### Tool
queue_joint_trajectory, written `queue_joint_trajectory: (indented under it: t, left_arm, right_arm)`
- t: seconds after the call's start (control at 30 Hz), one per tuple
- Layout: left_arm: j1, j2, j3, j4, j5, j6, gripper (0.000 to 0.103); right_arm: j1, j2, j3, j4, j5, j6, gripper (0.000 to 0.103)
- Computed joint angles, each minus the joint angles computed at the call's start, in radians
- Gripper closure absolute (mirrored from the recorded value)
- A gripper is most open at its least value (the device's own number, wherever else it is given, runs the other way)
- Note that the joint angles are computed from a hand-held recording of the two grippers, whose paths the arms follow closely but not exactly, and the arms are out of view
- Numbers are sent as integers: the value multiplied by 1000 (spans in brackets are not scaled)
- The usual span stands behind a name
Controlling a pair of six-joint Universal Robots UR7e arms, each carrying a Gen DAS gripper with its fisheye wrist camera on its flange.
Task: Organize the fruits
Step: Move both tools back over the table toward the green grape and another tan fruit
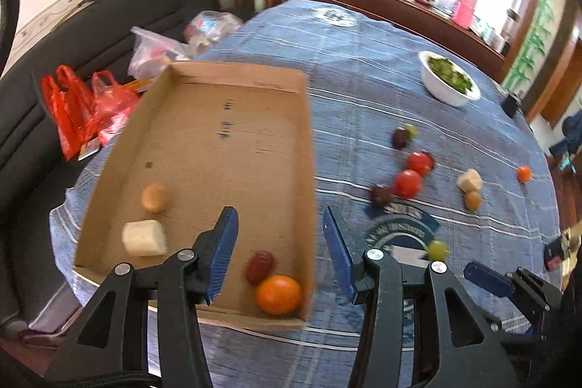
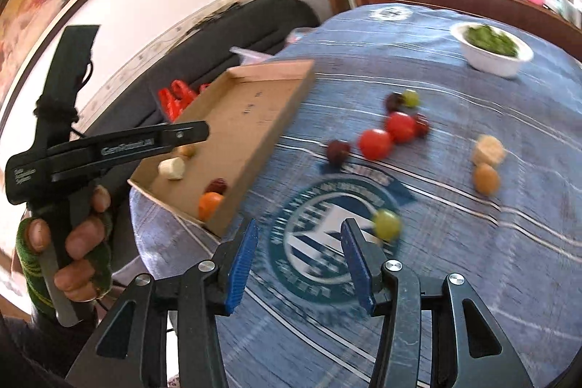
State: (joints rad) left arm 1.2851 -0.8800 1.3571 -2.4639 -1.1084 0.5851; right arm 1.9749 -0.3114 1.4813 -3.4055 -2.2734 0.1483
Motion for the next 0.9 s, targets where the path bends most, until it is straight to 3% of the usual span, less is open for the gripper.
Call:
queue_joint_trajectory:
  t: [0.53, 0.9]
  left_arm:
    - [-50, -44, 146, 12, -13, 23, 56]
    - [-74, -52, 200, 75, -71, 10, 56]
  right_arm:
    - [-15, -90, 248, -209, -112, 123, 53]
    - [3, -116, 330, -266, -210, 186, 53]
